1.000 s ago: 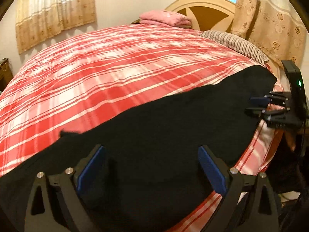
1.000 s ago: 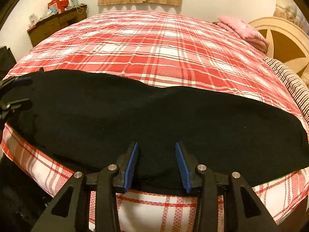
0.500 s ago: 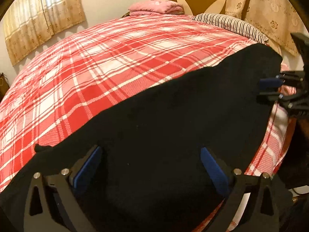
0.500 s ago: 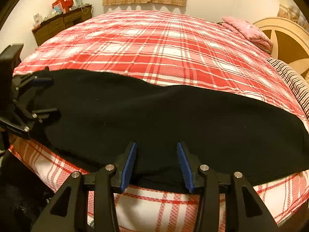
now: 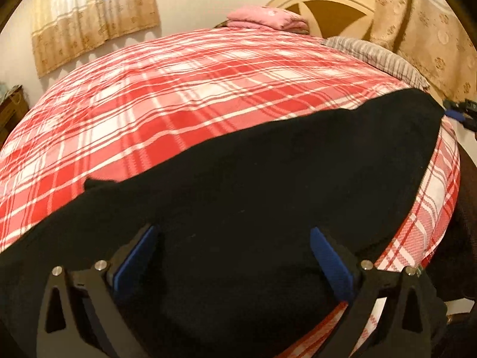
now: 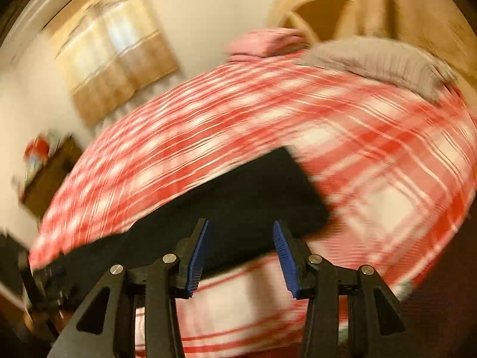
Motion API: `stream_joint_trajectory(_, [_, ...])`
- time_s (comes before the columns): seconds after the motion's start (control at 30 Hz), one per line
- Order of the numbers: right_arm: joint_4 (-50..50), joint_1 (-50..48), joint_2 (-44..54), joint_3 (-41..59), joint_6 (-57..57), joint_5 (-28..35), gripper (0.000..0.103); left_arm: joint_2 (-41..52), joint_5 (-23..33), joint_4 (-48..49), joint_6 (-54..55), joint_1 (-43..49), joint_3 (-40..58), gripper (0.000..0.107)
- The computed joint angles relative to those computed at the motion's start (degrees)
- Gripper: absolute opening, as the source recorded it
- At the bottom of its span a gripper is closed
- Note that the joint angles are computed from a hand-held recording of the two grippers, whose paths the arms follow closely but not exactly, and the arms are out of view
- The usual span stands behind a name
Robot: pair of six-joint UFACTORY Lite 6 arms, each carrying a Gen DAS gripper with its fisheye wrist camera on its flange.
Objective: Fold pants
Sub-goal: 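Grasp the pants end with the right tool and lift it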
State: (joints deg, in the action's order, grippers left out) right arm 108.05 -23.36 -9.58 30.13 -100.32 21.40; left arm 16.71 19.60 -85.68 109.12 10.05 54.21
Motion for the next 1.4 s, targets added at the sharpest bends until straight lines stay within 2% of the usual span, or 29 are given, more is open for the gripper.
stream_joint_trajectory(0.17, [-5.22, -9.55, 7.41, 2.98, 5.42, 8.21, 0.046, -0.07, 1.41, 0.85, -1.91, 2.37, 0.29, 0.103])
stream_joint_trajectory(0.33, [-1.85, -9.86, 11.91, 4.99, 3.14, 11.15, 0.046, 0.79, 0.91, -0.98, -0.01, 2.73, 0.38, 0.103])
stream_joint_trajectory(0.5, [-0.25, -11.55, 18.99, 8.88, 3.42, 18.14, 0.046, 0.18, 1.38, -6.34, 4.2, 3.24, -1.2, 0.103])
stream_joint_trajectory(0.57, [0.8, -11.44, 19.55, 9.05, 2.73, 18.72, 0.033, -0.08, 2.06, -7.71, 5.41, 3.9, -1.88, 0.103])
stream_joint_trajectory(0.6, [0.8, -11.5, 19.62, 8.95, 2.67, 19.24, 0.018, -0.25, 2.26, -8.13, 5.79, 4.1, -2.21, 0.103])
stream_joint_trajectory(0.77, [4.58, -10.45, 13.58, 4.43, -2.65, 21.57, 0.013, -0.75, 3.38, -5.7, 3.21, 5.01, -2.45, 0.103])
stream_joint_trajectory(0.87, [7.31, -5.54, 4.91, 1.19, -5.73, 18.96, 0.013, -1.23, 4.18, -4.18, 1.38, 5.63, -2.6, 0.103])
stream_joint_trajectory(0.93, [10.14, 1.25, -1.33, 0.03, -8.51, 14.89, 0.013, -1.68, 4.67, -3.69, 0.56, 6.0, -3.0, 0.103])
stream_joint_trajectory(1.1, [19.42, 18.96, -7.53, 1.3, -16.12, 4.61, 0.012, -3.22, 6.35, -3.62, 1.19, 7.44, -4.8, 0.103])
stream_joint_trajectory(1.2, [29.87, 30.42, -4.19, 5.34, -25.22, -0.71, 0.012, -4.36, 7.88, -2.66, 0.88, 8.75, -5.69, 0.103])
stream_joint_trajectory(1.4, [46.92, 44.51, 7.92, 13.39, -40.82, -2.85, 0.012, -6.65, 11.54, -1.26, 0.96, 12.11, -7.1, 0.103])
